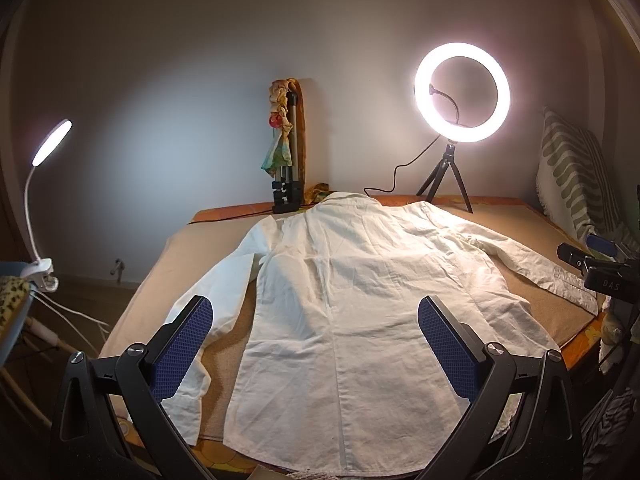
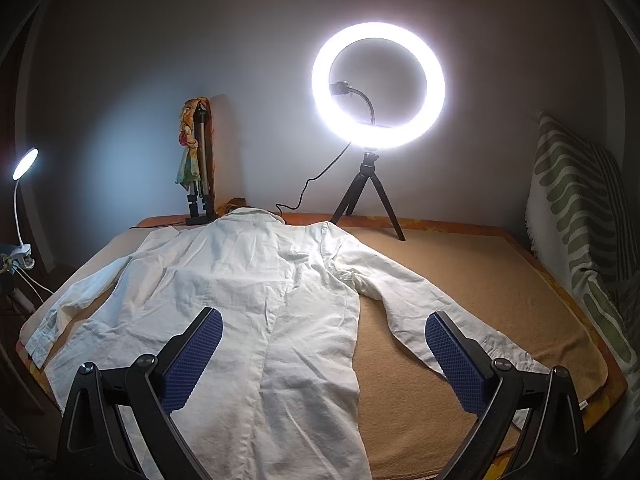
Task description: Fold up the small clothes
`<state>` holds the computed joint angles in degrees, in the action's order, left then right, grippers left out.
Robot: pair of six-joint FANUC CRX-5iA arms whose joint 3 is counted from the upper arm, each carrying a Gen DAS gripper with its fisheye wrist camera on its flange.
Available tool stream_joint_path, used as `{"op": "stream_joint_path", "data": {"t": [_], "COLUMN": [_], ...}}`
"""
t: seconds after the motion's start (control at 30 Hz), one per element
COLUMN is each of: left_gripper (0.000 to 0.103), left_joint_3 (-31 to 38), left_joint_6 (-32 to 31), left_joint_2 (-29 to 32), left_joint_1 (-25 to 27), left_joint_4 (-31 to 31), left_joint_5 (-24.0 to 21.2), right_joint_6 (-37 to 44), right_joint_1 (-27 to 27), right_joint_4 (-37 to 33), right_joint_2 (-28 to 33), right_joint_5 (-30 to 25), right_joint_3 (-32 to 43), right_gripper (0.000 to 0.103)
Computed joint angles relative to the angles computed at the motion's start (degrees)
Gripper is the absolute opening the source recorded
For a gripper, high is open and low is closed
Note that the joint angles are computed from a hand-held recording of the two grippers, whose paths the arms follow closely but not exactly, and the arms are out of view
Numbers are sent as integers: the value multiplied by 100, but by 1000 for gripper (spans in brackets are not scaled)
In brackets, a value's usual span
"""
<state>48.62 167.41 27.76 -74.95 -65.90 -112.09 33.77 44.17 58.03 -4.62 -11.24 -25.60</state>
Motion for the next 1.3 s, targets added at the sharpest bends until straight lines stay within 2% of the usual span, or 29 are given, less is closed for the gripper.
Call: {"op": "stream_joint_path", "data": {"t": [1.3], "left_gripper": [102], "left_joint_3": [13], "left_joint_6": [-7], "left_joint_2": [6], "left_joint_1": [-11], "left_joint_4": [-24], "left_joint_5": [-25], "right_joint_6": [-50], "right_joint_1": [-3], "right_joint_4": [36], "right_joint_2": [-27], "right_joint_5": [10], "right_joint_3": [-26], "right_gripper": [102]}}
